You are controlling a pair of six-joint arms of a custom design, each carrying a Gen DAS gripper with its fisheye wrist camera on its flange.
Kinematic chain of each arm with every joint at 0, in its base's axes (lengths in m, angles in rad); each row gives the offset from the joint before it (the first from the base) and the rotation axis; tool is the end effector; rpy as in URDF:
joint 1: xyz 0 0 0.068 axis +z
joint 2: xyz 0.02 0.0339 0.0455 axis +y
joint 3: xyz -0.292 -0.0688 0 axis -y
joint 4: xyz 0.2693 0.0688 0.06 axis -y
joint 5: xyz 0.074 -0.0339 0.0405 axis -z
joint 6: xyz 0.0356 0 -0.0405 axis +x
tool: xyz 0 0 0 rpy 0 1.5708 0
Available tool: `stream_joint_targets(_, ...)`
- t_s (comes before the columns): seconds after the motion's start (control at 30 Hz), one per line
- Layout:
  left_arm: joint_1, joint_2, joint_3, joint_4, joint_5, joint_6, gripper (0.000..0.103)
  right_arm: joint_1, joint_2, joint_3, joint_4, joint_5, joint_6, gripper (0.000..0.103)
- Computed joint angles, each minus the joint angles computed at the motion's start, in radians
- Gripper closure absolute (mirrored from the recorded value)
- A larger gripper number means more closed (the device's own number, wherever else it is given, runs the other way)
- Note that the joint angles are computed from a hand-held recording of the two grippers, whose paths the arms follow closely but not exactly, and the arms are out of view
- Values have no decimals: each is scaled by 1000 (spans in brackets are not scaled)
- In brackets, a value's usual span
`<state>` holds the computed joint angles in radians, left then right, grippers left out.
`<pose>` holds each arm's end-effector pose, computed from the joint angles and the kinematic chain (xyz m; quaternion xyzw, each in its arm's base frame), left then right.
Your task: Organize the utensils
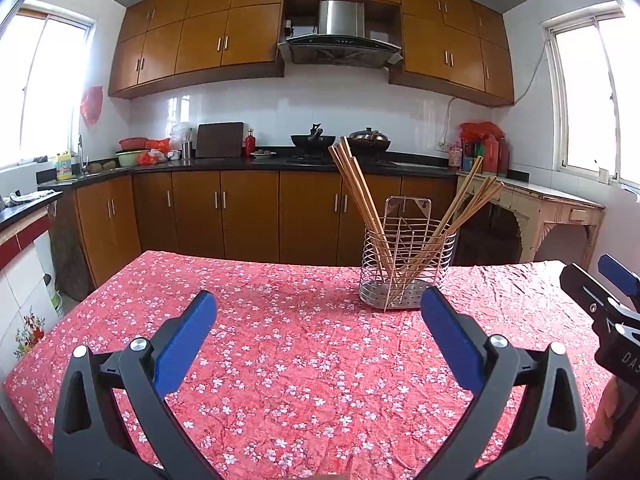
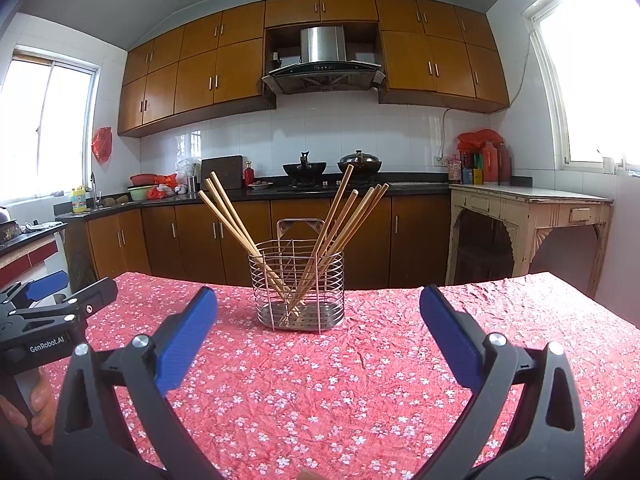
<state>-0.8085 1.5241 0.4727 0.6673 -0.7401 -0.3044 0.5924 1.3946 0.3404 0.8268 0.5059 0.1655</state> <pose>0.2143 -0.1896 0.1636 -0.0031 0.7990 -0.0207 0.6010 0.2224 0.1289 0.1728 -0.0083 0.7737 0.0409 0.6322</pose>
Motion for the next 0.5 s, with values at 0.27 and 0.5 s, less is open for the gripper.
stream_joint_targets(0.27,7,0,2,-10,10,-10,2,3,5,-1,4,3,5,4)
stream_joint_targets(0.5,6,-1,2,-13,13,-13,2,0,8,-2,7,-1,7,4)
